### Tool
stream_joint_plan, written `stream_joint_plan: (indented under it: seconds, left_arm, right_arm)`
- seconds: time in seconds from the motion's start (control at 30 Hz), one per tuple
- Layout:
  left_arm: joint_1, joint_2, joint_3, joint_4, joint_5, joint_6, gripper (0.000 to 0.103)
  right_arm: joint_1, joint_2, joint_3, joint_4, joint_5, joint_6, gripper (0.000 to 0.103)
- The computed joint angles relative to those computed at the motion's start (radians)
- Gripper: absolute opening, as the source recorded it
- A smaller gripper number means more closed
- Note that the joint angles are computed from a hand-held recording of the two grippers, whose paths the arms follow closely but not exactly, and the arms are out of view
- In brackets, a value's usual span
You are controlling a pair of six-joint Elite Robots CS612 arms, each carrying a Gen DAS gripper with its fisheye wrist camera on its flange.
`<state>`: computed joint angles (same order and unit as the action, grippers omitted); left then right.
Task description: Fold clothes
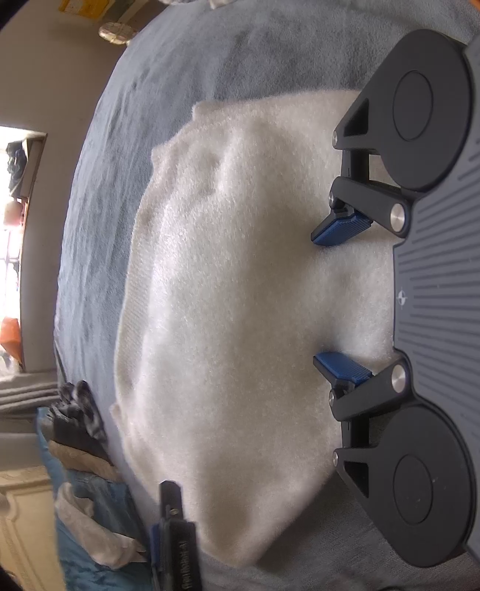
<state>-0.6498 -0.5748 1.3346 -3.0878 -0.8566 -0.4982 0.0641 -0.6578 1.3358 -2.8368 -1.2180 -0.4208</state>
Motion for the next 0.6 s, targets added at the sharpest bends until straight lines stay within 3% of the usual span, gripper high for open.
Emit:
stream_joint_plan:
  seconds: [0.13, 0.37, 0.5, 0.6]
  left_arm:
    - [0.004, 0.01, -0.025, -0.013, -0.039, 0.04, 0.08]
    - [0.013, 0.045, -0.09, -0.008, -0.133, 0.08, 0.077]
    - [0.023, 0.056, -0.104, 0.021, -0.168, 0.048, 0.077]
    - [0.04, 0.059, -0.094, 0.035, -0.218, -0.015, 0.083]
  right_arm:
    - [-0.003, 0.002, 0.006, -0.114, -0.02, 0.052, 0.064]
    - [0.0, 0.037, -0.054, -0.15, 0.012, 0.074, 0.064]
    - [0.006, 0.062, -0.092, -0.162, 0.024, 0.07, 0.064]
    - [0.007, 0.081, -0.122, -0.135, -0.002, 0.093, 0.065]
